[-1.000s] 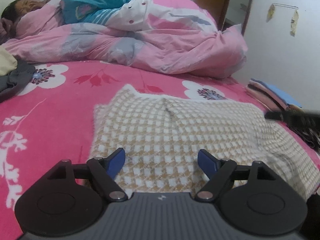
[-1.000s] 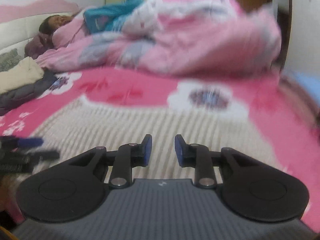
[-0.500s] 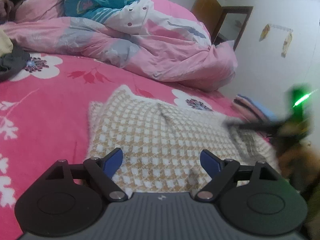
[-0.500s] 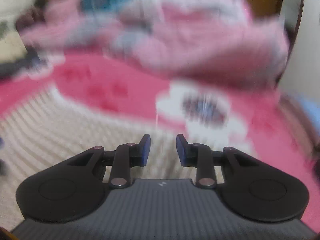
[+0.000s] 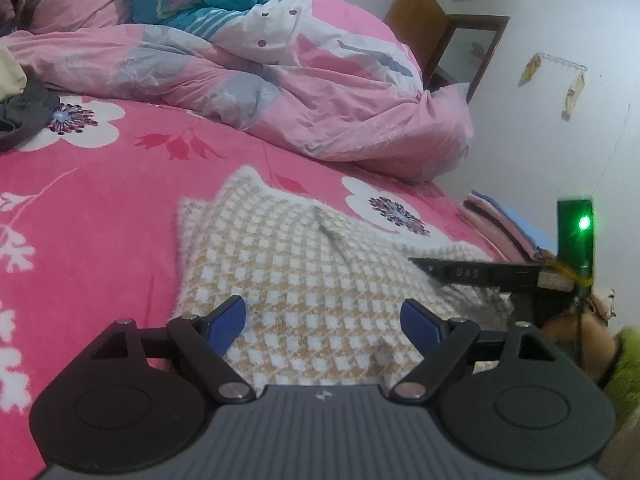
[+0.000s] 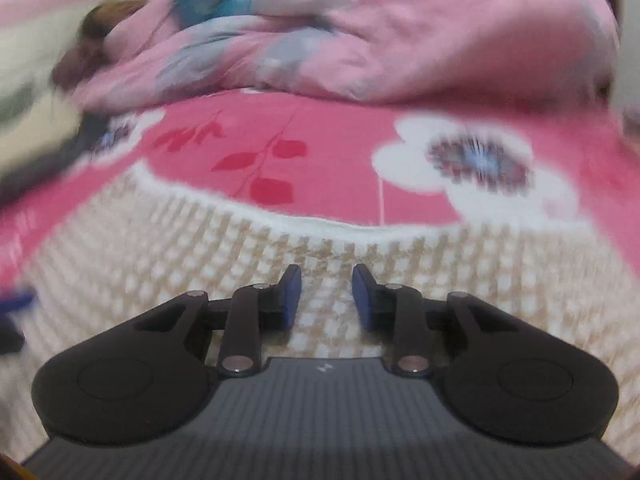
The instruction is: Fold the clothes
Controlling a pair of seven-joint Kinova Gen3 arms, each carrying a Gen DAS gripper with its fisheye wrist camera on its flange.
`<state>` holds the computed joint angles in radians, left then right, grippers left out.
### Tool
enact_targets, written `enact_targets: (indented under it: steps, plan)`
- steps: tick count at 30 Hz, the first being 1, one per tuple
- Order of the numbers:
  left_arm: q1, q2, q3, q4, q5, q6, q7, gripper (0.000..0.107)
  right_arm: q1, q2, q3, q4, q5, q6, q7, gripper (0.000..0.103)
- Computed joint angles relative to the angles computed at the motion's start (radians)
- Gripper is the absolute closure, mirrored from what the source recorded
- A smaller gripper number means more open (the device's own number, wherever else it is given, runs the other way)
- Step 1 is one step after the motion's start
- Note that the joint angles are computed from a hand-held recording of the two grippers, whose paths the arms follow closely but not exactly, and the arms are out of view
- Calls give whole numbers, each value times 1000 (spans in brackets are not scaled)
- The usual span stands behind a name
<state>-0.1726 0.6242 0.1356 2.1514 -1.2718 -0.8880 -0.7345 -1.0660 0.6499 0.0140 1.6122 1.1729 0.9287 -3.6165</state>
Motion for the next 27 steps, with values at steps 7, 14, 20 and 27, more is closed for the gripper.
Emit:
enact_targets:
  steps: [7,14,20,27]
  plan:
    - [14,-9,1,29,60,9,-72,22,42,-59,-114,-89,33,40,124,77]
    - [11,-19,19,47,99,32,-136,22,2,30,-37,-168,-108,-17,264,78]
    - [4,-16,34,47,107,41,-142,22,-181,-13,43,-125,-98,145,106,77]
    - [15,-27,37,46,123,66,-150,21,-218,74,40,-197,-151,240,257,78]
